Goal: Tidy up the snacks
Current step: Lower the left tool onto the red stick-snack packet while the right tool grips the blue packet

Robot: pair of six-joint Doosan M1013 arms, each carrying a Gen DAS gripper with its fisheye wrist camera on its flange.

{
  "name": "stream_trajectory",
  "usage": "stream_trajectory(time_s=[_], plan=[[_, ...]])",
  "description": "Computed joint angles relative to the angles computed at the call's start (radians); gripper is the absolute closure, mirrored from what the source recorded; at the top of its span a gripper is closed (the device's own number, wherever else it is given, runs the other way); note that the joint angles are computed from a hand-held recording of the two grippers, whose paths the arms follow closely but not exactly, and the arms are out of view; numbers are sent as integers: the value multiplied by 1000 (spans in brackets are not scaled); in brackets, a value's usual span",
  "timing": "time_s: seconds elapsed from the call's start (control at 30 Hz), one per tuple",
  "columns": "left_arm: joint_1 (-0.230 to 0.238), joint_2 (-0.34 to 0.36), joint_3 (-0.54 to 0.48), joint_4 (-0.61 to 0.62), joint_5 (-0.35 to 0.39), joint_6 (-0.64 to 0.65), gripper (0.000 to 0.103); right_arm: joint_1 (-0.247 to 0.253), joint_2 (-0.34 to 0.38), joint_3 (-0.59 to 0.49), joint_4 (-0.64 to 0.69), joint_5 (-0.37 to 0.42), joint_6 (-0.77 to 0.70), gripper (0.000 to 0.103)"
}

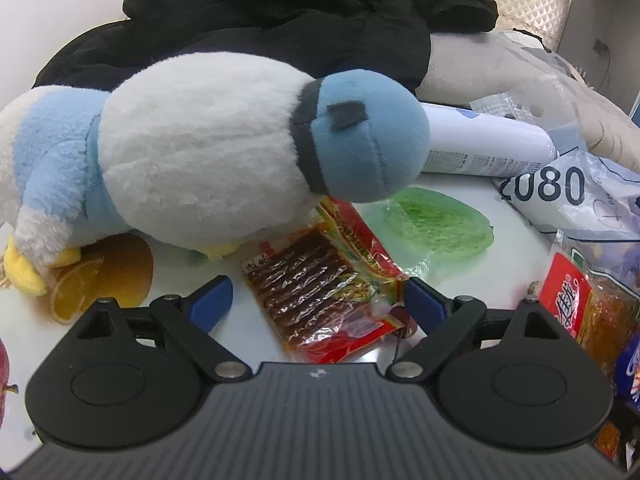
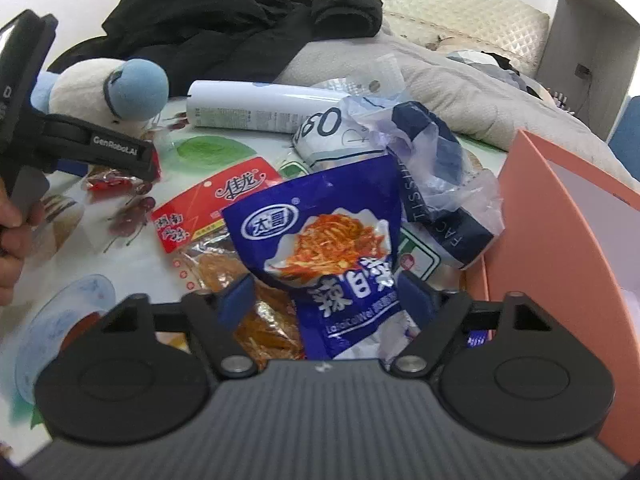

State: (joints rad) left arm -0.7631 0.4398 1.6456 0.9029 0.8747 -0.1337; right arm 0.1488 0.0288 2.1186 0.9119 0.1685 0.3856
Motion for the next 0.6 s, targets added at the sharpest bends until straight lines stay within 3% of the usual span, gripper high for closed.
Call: stream_trajectory(time_s=[0.03, 0.1, 0.2, 0.3, 0.6], plan=[[0, 3, -4, -8, 9, 20, 12, -1, -2, 1, -1, -1, 1, 35], [-3, 7, -11, -15, 21, 64, 16, 1, -6, 2, -25, -10, 23, 56], [-4, 3, -15, -37, 23, 106, 26, -2, -11, 3, -28, -16, 35, 65], [-5, -3, -19, -70, 21, 144, 34, -2, -19, 7, 9, -22, 1, 68], [-31, -52, 20, -140, -9, 160, 39, -3, -64, 34, 15, -13, -7, 70]])
